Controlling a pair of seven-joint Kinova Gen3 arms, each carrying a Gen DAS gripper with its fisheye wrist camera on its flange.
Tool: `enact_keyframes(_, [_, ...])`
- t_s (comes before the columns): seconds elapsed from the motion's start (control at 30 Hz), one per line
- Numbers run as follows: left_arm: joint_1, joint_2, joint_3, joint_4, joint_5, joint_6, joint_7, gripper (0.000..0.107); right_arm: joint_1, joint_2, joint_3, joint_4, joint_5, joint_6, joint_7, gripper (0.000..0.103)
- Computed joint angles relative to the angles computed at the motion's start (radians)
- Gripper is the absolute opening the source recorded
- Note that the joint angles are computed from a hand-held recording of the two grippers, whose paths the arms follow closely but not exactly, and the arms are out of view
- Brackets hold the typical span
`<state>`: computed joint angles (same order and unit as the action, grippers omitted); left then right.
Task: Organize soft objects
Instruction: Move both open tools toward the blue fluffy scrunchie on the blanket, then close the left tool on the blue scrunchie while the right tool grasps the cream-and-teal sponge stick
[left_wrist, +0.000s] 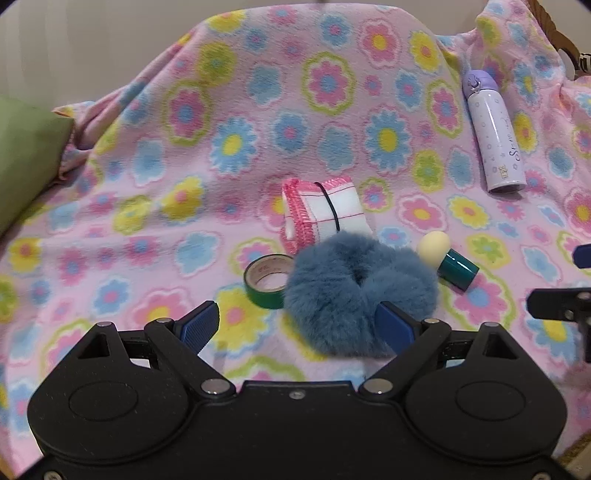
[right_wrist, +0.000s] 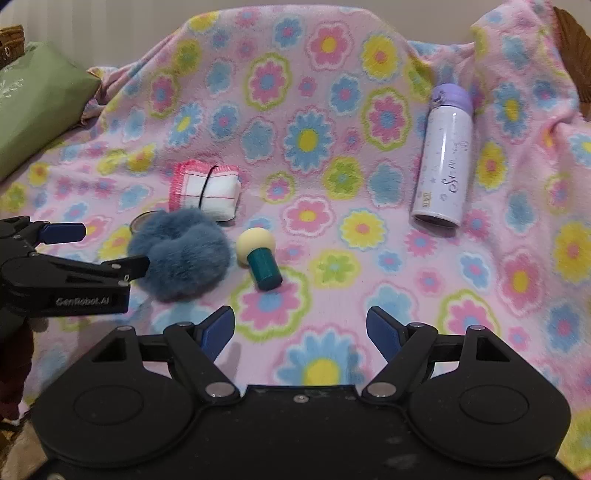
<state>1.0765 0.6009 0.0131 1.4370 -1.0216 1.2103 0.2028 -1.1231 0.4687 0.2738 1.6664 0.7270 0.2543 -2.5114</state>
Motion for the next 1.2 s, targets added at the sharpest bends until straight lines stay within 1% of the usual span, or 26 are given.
enact_keyframes(0.07, [-0.003, 0.004, -0.008, 0.017, -0.02, -0.024, 0.02, 0.099, 0.024, 0.029, -0.02, -0.035, -0.01, 0.012, 0.02, 0.078])
enact_keyframes(0.1, [0.001, 0.007, -0.015, 0.029, -0.039, -0.035, 0.038, 0.1, 0.036, 0.043, -0.03, -0.052, -0.017, 0.016, 0.033, 0.078])
enact_keyframes(0.23, [0.007, 0.027, -0.027, 0.063, -0.112, -0.058, 0.064, 0.101, 0.04, 0.095, -0.018, -0.108, -0.031, 0.019, 0.057, 0.078])
enact_keyframes(0.3, [0.013, 0.042, -0.031, 0.082, -0.156, -0.068, 0.064, 0.101, 0.059, 0.114, -0.039, -0.141, -0.052, 0.037, 0.092, 0.078])
enact_keyframes(0.37, [-0.009, 0.037, -0.013, 0.09, -0.157, -0.103, 0.033, 0.101, 0.079, 0.126, -0.062, -0.163, -0.075, 0.046, 0.126, 0.078])
enact_keyframes(0.43, [-0.02, 0.034, -0.007, 0.088, -0.15, -0.12, 0.009, 0.101, 0.082, 0.141, -0.069, -0.183, -0.09, 0.061, 0.154, 0.078])
enact_keyframes(0.5, [-0.038, 0.022, -0.001, 0.094, -0.13, -0.153, -0.001, 0.101, 0.066, 0.16, -0.051, -0.198, -0.091, 0.07, 0.157, 0.078])
enact_keyframes(0.57, [-0.048, 0.005, -0.006, 0.115, -0.12, -0.192, 0.026, 0.101, 0.05, 0.176, -0.032, -0.212, -0.089, 0.076, 0.154, 0.078])
enact_keyframes(0.7, [-0.057, -0.009, -0.013, 0.134, -0.102, -0.224, 0.072, 0.101, -0.004, 0.202, 0.047, -0.218, -0.061, 0.067, 0.099, 0.077])
enact_keyframes(0.77, [-0.053, -0.005, -0.014, 0.13, -0.1, -0.217, 0.068, 0.101, -0.053, 0.219, 0.121, -0.216, -0.028, 0.066, 0.042, 0.077])
enact_keyframes(0.83, [-0.05, -0.002, -0.016, 0.126, -0.099, -0.212, 0.069, 0.101, -0.079, 0.235, 0.163, -0.224, -0.005, 0.088, -0.011, 0.077])
enact_keyframes(1.0, [-0.05, -0.005, -0.018, 0.132, -0.1, -0.219, 0.08, 0.101, -0.045, 0.239, 0.14, -0.258, -0.012, 0.176, -0.129, 0.077])
enact_keyframes(1.03, [-0.049, -0.005, -0.018, 0.131, -0.1, -0.217, 0.081, 0.101, -0.04, 0.23, 0.133, -0.251, -0.017, 0.176, -0.153, 0.077])
enact_keyframes(1.13, [-0.049, -0.004, -0.018, 0.13, -0.1, -0.217, 0.084, 0.101, -0.012, 0.185, 0.095, -0.208, -0.013, 0.131, -0.232, 0.078])
enact_keyframes(1.2, [-0.05, -0.007, -0.018, 0.134, -0.101, -0.22, 0.089, 0.101, -0.001, 0.169, 0.07, -0.201, -0.016, 0.107, -0.268, 0.081])
